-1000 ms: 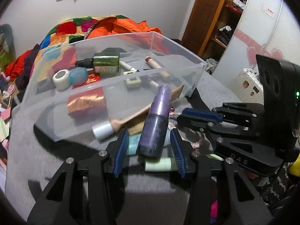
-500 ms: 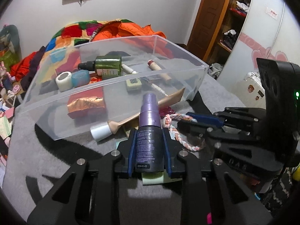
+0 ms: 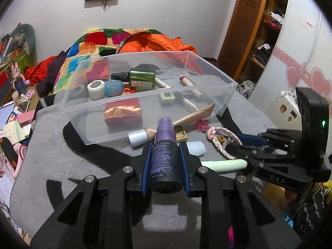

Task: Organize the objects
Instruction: 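Carry the purple spool into the box with the left tool while the right tool carries the bracelet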

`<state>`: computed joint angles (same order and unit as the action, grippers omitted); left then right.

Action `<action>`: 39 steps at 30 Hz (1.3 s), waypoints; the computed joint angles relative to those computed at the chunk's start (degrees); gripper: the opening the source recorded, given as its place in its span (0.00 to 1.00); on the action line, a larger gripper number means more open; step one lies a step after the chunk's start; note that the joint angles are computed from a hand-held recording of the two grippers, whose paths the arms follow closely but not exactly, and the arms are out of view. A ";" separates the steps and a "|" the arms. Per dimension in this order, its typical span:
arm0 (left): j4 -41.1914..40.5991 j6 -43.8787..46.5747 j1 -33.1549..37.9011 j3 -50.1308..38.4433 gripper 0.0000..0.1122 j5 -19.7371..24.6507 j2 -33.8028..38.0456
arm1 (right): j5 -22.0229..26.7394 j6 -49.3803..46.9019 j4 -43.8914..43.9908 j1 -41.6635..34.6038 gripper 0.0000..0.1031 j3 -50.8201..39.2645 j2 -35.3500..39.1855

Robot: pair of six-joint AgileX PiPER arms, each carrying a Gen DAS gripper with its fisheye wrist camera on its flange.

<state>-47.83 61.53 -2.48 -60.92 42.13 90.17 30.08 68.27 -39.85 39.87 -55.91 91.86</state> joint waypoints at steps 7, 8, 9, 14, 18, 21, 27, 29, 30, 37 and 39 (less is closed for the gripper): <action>-1.47 0.49 1.58 0.48 0.23 -0.32 -2.18 | 0.57 5.17 -3.68 0.42 0.08 1.33 -0.71; -1.65 0.57 1.80 0.46 0.23 -0.37 -2.62 | 1.07 6.43 -4.61 0.65 0.08 1.46 -0.91; -1.89 0.68 1.96 0.41 0.23 -0.46 -3.02 | 1.78 8.00 -5.81 0.95 0.08 1.62 -1.24; -3.69 1.42 3.38 -0.68 0.23 0.09 -4.38 | 3.79 13.36 -10.44 2.07 0.07 2.09 -4.58; -4.65 1.29 3.87 -2.38 0.23 0.29 -4.59 | 6.41 16.06 -14.67 3.61 0.06 0.48 -7.10; -5.61 1.54 4.33 -3.89 0.23 0.70 -4.39 | 8.17 16.38 -16.84 4.57 0.06 -1.68 -7.89; -6.47 1.48 4.09 -6.36 0.23 -0.13 -3.69 | 8.54 13.22 -18.87 4.00 0.06 -7.49 -6.73; -6.18 0.98 3.72 -7.63 0.23 -0.69 -2.87 | 8.61 11.92 -19.20 3.72 0.06 -9.55 -5.71; -5.94 0.67 3.54 -8.12 0.23 -1.16 -2.52 | 8.57 10.80 -19.16 3.38 0.06 -11.16 -4.86; -2.82 -3.43 2.68 -13.62 0.23 -2.97 2.06 | 6.10 5.60 -17.68 -0.30 0.06 -20.05 -0.13; -1.41 -5.10 2.28 -15.38 0.23 -3.18 3.91 | 5.43 3.90 -16.71 -1.25 0.06 -22.42 1.72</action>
